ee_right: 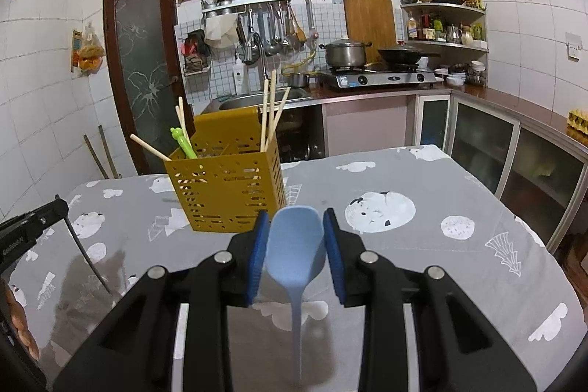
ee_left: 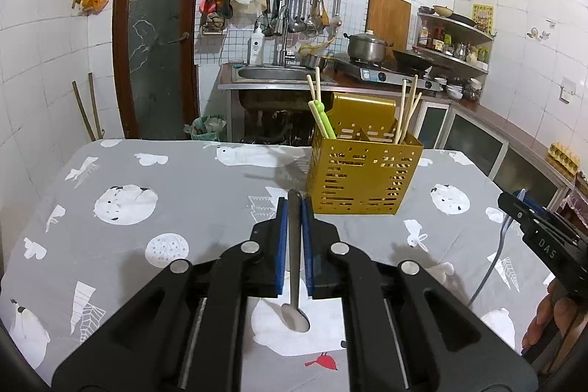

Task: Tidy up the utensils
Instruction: 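Lift the spatula and spoon and carry them above the yellow holder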

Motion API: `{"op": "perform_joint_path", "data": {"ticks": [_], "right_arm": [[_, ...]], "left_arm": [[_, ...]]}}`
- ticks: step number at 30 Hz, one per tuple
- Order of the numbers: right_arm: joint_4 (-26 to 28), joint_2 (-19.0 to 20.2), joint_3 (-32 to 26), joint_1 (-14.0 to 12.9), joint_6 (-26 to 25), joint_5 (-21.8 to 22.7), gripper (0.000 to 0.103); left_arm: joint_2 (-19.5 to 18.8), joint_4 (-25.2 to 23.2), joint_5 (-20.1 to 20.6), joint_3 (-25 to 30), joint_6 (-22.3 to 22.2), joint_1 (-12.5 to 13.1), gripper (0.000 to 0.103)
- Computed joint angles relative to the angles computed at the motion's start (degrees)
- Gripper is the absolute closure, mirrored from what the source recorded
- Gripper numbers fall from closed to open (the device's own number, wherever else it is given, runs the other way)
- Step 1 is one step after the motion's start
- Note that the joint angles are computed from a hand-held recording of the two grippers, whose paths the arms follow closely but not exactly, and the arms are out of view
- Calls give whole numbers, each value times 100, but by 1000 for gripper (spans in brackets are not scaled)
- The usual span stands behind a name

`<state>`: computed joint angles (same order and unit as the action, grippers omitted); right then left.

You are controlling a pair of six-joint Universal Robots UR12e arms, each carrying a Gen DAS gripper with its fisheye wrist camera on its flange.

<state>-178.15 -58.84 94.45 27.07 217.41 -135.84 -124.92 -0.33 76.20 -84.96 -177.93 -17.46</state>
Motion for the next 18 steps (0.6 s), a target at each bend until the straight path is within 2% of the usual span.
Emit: {"op": "perform_joint_path", "data": {"ticks": [18], "right_arm": [[-295, 26, -184, 2, -376, -80, 72]], "left_arm": [[9, 139, -155, 123, -65, -25, 97]]}}
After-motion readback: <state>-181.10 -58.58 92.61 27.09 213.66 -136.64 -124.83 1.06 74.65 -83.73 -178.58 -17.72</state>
